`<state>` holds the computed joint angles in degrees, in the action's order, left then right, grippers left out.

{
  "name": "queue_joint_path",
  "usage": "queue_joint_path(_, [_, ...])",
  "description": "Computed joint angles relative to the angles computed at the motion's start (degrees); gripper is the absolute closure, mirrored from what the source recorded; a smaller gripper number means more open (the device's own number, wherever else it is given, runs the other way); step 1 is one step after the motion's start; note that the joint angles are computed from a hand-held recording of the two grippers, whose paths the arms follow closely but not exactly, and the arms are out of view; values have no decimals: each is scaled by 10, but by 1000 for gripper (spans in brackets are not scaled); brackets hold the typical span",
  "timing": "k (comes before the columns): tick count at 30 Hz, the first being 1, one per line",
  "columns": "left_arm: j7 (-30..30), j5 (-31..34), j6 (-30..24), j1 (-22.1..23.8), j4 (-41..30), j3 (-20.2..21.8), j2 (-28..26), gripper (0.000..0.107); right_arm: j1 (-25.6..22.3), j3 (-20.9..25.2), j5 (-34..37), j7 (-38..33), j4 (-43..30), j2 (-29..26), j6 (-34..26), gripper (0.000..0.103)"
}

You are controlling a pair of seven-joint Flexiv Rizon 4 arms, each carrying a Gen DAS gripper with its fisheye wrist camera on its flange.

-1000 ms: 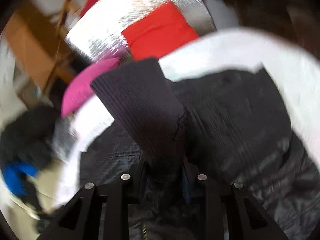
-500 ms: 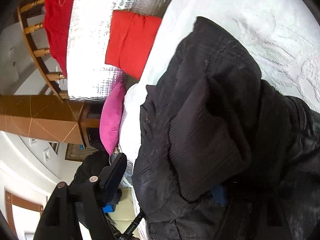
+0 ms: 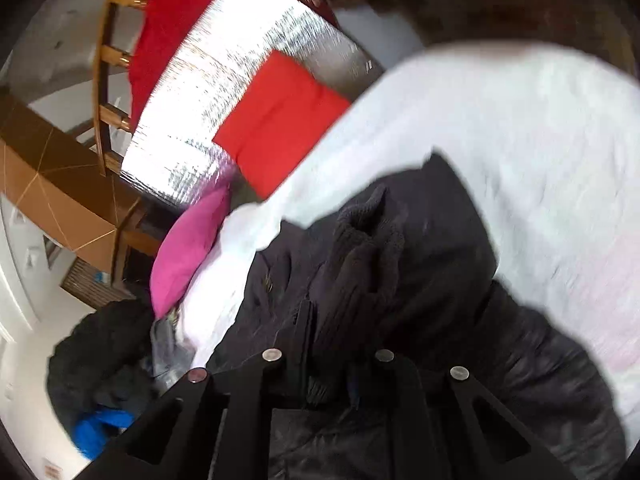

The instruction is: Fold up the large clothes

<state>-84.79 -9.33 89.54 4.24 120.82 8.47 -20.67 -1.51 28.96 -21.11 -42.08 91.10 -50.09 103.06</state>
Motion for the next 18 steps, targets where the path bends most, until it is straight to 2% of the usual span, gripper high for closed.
queue_joint_path(2, [3, 5, -35, -7, -14, 5, -10, 48, 18, -33, 10, 5, 2, 12, -15, 88])
queue_joint_path(6, [-8, 23, -59, -18, -30, 18, -21, 46, 23, -38, 40, 11, -21, 4, -82, 88])
queue_joint_path(9, [-10, 21, -55, -11, -29, 7, -19, 45, 28, -53, 64, -7, -5, 20, -66, 88])
queue_joint_path(11, [-22, 33, -64, -23, -37, 21, -24, 42, 29, -54, 73, -19, -3, 24, -70, 88])
queue_joint_path(12, [-26, 37, -69, -25, -40, 24, -26, 41, 21, -42, 76, -25, -5, 22, -82, 88])
queue_joint_path(15, [-41, 46, -82, -29, -50, 28, -30, 36, -41, 44, 86, -66, -30, -9, -145, 88])
queue_joint_path(18, [-40, 35, -87, -13, -50, 11, -30, 35, -97, 127, 110, -119, -44, -42, -158, 87])
